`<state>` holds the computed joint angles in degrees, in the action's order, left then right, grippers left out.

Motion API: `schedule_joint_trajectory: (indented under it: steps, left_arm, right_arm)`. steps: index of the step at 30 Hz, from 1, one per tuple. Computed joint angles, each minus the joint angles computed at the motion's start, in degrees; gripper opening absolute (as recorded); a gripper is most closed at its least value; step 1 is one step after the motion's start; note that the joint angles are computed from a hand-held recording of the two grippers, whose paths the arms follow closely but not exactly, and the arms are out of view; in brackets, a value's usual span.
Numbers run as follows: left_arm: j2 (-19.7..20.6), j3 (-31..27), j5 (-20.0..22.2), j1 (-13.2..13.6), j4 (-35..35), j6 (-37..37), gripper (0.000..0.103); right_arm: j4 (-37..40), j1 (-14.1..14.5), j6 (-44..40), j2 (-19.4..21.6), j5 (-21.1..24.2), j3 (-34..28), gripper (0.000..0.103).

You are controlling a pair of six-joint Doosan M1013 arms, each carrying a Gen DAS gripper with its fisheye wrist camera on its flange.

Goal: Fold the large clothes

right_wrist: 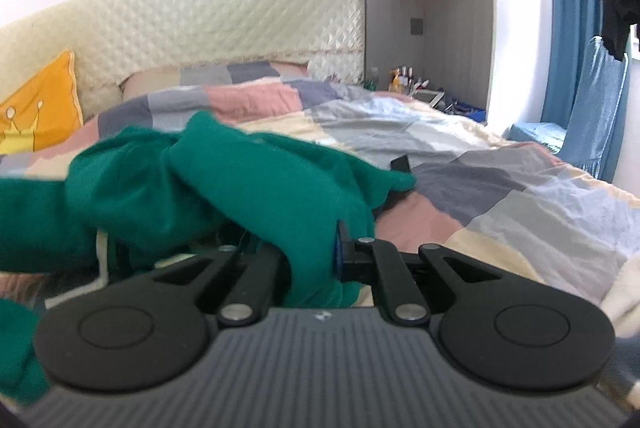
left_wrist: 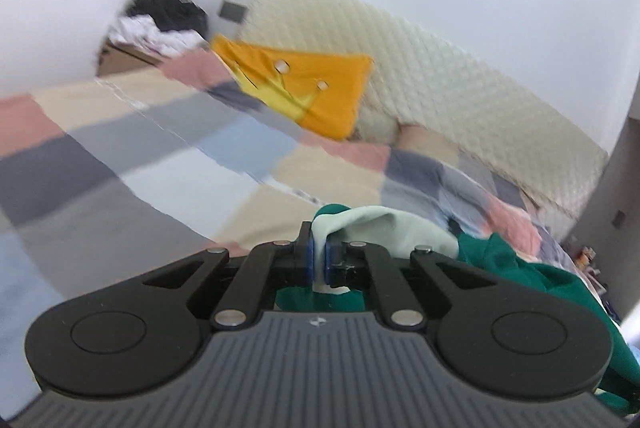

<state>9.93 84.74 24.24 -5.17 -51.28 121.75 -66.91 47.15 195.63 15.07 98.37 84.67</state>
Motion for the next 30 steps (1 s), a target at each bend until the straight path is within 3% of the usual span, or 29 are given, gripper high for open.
schedule_joint_trajectory:
  steps: [6, 11, 16, 19, 23, 30]
  left_arm:
    - [-3.90, 2.60, -0.95, 4.69, -4.33, 3.07, 0.006]
    - [-5.35, 3.48, 1.61, 9.03, -4.13, -2.00, 0.006]
    - [-6.49, 4.55, 0.38, 11.75, -4.86, -2.06, 0.006]
    - [-6.20, 3.75, -0.40, 12.65, -3.01, -5.90, 0.006]
    - [-4.27, 1.08, 1.69, 13.14, 6.50, -15.65, 0.006]
    - [0.99, -4.35, 5.54, 8.50, 36.50, -38.84, 0.006]
  right_arm:
    - [-1.18, 1.97, 3.03, -1.00, 3.38, 0.85, 0.009]
    - [-2.76, 3.79, 5.97, -2.05, 5.07, 1.50, 0.009]
    - [-6.05, 5.70, 8.51, -2.97, 7.69, 2.32, 0.009]
    - [-6.63, 6.29, 10.67, -3.93, 8.85, 3.02, 0.009]
    - [-5.25, 5.40, 10.74, -5.23, 8.46, 3.85, 0.009]
    - [3.62, -0.63, 5.16, -6.46, 3.52, 4.45, 0.011]
